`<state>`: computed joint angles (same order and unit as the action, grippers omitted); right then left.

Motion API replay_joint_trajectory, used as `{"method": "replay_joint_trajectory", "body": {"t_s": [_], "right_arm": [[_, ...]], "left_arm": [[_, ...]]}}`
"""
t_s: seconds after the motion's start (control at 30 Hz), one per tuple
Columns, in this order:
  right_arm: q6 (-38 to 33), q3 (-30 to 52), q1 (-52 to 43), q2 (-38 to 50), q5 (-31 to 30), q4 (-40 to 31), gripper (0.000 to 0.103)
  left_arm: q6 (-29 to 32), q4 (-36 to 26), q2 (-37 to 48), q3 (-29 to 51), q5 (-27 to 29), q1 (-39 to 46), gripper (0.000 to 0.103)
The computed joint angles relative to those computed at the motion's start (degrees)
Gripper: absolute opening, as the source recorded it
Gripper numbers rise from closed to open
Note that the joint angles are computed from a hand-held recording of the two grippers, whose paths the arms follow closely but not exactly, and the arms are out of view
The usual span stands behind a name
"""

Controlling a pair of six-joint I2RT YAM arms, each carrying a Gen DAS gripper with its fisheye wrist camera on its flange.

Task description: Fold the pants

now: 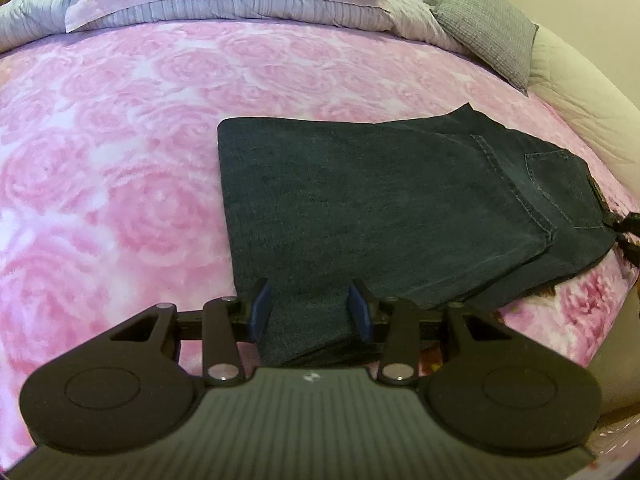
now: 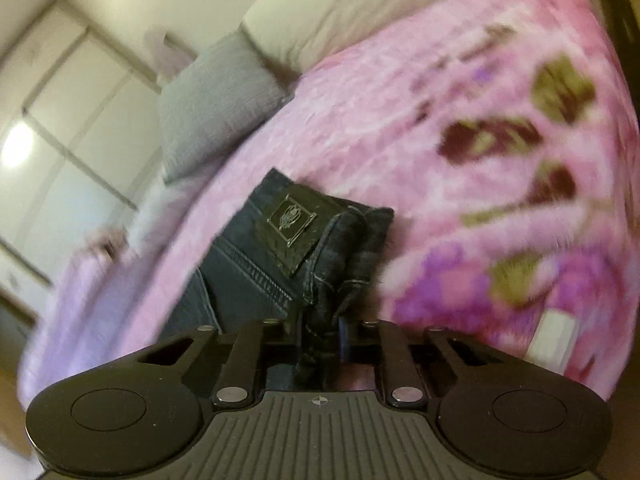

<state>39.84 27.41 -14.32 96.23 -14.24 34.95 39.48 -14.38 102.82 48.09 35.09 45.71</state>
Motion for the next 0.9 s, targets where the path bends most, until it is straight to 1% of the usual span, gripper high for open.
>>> {"method": "replay_joint_trajectory", "body": {"t_s": [0.07,0.13,0.17,0.2,0.3,0.4,0.43,0.47,0.53,0.57,0.63,0.7,0.73,0.77,0.8,0.83,0.87,0.9], "right_arm": [[-4.2,4.6,3.2,-3.7,5.8,-12.3,0.011],[-8.0,10.8,8.3,-6.3,14.4,-25.2,0.01],[-9.8,13.9,12.0,-7.3,20.2,-30.6,0.01],[-11.4,15.9,15.6,-8.6,25.6,-33.8,0.01],[-18.2,21.4,28.3,-12.6,39.9,-38.2,0.009],[-25.2,26.5,41.3,-12.7,48.8,-36.5,0.009],[-29.2,28.1,46.3,-11.5,51.9,-34.5,0.009],[-34.9,29.3,51.3,-9.6,54.9,-31.0,0.009],[-46.7,30.2,60.4,-4.8,59.5,-21.7,0.009],[-52.5,30.4,64.5,-1.7,60.3,-16.4,0.009],[-61.9,31.5,71.7,5.2,60.0,-8.2,0.009],[-66.8,32.7,76.3,11.6,56.9,-4.3,0.009],[-68.5,33.6,78.5,15.3,55.4,-3.5,0.009],[-69.5,35.0,80.2,19.1,53.9,-4.3,0.009],[-69.6,37.0,81.5,22.7,52.3,-7.3,0.009],[-69.6,39.9,82.7,26.4,51.5,-12.4,0.009],[-71.1,41.7,84.2,30.1,53.3,-14.1,0.009],[-75.5,40.8,85.7,33.0,56.9,-8.1,0.009]], "left_arm": [[0.4,-0.3,-0.9,-0.1,-0.2,0.0,0.036],[1.0,0.0,-1.9,-0.5,0.1,0.7,0.035],[1.3,-0.5,-2.1,-0.1,0.6,1.5,0.035],[1.5,-1.6,-1.8,0.7,1.2,2.6,0.035],[2.5,-6.6,-0.1,4.7,3.1,6.8,0.035],[4.5,-10.7,2.4,9.1,3.9,11.7,0.035],[4.9,-11.8,3.4,10.5,3.8,13.3,0.035],[5.6,-13.2,4.5,12.1,3.8,15.1,0.034],[6.5,-16.2,6.8,15.4,3.7,18.0,0.034],[7.0,-17.6,8.1,17.0,3.5,19.5,0.034],[8.1,-20.1,10.3,19.7,2.9,21.8,0.034],[8.9,-22.0,12.3,21.8,2.4,23.4,0.034],[9.4,-23.0,13.3,22.8,2.4,24.2,0.034],[10.1,-24.4,14.3,23.9,2.8,24.9,0.033],[11.0,-25.7,14.8,24.6,3.3,25.6,0.034],[11.8,-26.3,15.0,24.7,3.6,26.1,0.034],[12.5,-26.9,15.1,24.8,3.9,26.4,0.034],[13.0,-27.3,15.3,24.9,4.1,26.5,0.034]]}}
